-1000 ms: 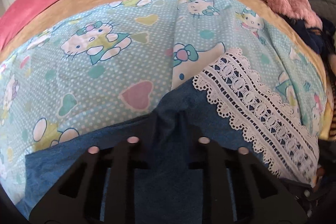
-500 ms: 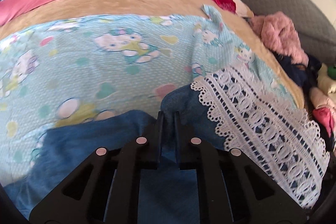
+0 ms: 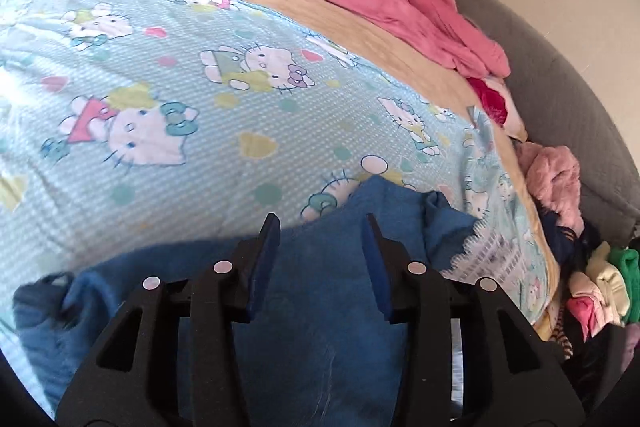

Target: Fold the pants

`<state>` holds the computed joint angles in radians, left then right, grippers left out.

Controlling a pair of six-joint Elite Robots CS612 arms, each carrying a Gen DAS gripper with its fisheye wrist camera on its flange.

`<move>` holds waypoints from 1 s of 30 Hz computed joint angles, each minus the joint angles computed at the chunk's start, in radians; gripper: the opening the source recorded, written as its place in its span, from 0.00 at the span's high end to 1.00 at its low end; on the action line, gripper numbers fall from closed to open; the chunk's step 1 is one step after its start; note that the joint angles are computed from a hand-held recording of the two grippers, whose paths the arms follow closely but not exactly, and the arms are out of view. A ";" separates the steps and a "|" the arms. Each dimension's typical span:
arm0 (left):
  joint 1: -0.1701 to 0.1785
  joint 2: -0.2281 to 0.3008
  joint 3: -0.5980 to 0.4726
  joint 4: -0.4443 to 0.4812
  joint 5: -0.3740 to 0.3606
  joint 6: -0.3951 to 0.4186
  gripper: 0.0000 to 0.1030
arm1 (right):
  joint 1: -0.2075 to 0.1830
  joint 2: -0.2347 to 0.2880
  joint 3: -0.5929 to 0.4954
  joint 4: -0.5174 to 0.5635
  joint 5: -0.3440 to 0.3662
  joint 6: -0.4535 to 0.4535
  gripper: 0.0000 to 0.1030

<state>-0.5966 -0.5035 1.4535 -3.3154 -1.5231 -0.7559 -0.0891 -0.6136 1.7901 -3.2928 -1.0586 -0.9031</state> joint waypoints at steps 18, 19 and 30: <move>0.016 0.045 -0.058 0.016 -0.117 -0.020 0.35 | -0.071 -0.051 0.095 0.032 0.145 -0.120 0.44; 0.020 0.050 -0.067 0.025 -0.126 -0.030 0.35 | -0.072 -0.051 0.095 0.044 0.153 -0.127 0.44; 0.006 0.080 -0.156 0.154 -0.075 0.008 0.88 | -0.028 -0.034 0.053 0.127 0.128 -0.156 0.74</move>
<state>-0.5903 -0.4236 1.2973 -3.1611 -1.5984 -0.7477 -0.1173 -0.6471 1.8434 -3.1658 -0.9306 -1.0587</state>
